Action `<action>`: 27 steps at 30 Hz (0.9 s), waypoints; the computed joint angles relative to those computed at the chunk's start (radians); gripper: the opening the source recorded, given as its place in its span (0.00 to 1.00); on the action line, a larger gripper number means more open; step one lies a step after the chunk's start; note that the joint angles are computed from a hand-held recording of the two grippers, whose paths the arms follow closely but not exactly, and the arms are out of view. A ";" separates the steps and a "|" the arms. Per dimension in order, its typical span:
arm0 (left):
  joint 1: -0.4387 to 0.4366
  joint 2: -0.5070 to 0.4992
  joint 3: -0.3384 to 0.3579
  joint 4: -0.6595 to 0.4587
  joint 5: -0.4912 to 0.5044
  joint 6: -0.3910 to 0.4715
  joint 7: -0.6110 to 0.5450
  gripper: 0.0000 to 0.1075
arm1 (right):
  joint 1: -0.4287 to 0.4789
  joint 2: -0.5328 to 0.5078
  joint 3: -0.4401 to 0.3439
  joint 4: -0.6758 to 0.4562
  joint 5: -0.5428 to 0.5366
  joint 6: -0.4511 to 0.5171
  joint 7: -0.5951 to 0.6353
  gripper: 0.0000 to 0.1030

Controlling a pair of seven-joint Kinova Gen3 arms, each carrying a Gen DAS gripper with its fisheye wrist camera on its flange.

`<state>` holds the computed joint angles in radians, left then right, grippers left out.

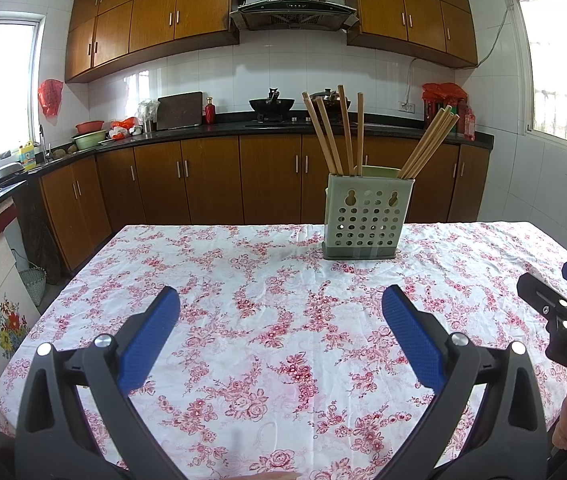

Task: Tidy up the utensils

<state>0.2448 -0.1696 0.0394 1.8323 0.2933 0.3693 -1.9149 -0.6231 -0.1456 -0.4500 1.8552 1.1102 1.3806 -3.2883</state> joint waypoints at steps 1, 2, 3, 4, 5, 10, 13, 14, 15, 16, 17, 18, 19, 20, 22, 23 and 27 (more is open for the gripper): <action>0.000 0.000 -0.001 0.000 0.000 0.000 -0.001 0.92 | 0.000 -0.002 0.002 0.002 -0.001 -0.002 0.001 0.98; 0.001 0.000 -0.001 0.000 0.000 0.000 -0.001 0.92 | 0.001 -0.002 0.001 0.001 -0.001 -0.001 0.001 0.98; -0.001 0.000 0.002 0.000 -0.002 0.000 0.003 0.92 | 0.001 -0.002 0.001 0.001 -0.001 -0.001 0.001 0.98; 0.000 -0.001 0.000 0.000 -0.001 0.001 0.002 0.92 | 0.001 -0.002 0.001 0.001 -0.001 -0.001 0.001 0.98; 0.000 -0.001 0.000 0.000 -0.001 0.001 0.002 0.92 | 0.001 -0.002 0.001 0.001 -0.001 -0.001 0.001 0.98; 0.001 0.000 -0.002 0.000 0.000 0.000 0.000 0.92 | 0.002 -0.003 0.000 0.002 -0.001 -0.002 0.001 0.98; 0.001 0.000 -0.001 0.000 -0.001 0.000 0.001 0.92 | 0.002 -0.002 0.000 0.002 -0.001 -0.002 0.001 0.98; 0.002 0.000 -0.002 0.000 0.000 0.000 -0.001 0.92 | 0.002 -0.001 -0.001 0.000 -0.001 -0.001 0.000 0.98; 0.000 0.000 0.000 0.000 -0.002 0.000 0.001 0.92 | 0.001 0.000 -0.001 0.000 0.000 0.000 0.000 0.98; -0.002 0.000 0.003 -0.001 -0.004 0.000 0.005 0.92 | 0.001 -0.002 0.000 0.001 -0.001 -0.001 0.001 0.98; 0.000 0.000 0.001 -0.001 -0.003 0.001 0.004 0.92 | 0.001 -0.001 0.000 0.000 -0.001 0.000 0.000 0.98; -0.001 0.000 0.002 0.000 -0.004 0.000 0.005 0.92 | 0.001 -0.001 0.000 0.000 -0.001 -0.001 0.001 0.98; -0.001 0.000 0.003 -0.001 -0.005 0.000 0.006 0.92 | 0.001 -0.001 0.000 0.000 -0.001 -0.001 0.001 0.98; -0.002 0.000 0.004 -0.001 -0.007 0.000 0.008 0.92 | 0.001 0.000 0.000 0.000 0.000 0.000 0.000 0.98; 0.000 0.000 0.002 -0.001 -0.006 0.000 0.006 0.92 | 0.001 -0.001 0.000 0.000 -0.001 0.000 0.000 0.98; -0.002 0.000 0.004 -0.001 -0.008 0.000 0.009 0.92 | 0.000 0.002 -0.001 -0.002 0.000 0.002 -0.001 0.98; -0.001 0.000 0.002 -0.001 -0.007 0.001 0.008 0.92 | -0.002 0.003 -0.001 -0.002 0.001 0.004 -0.003 0.98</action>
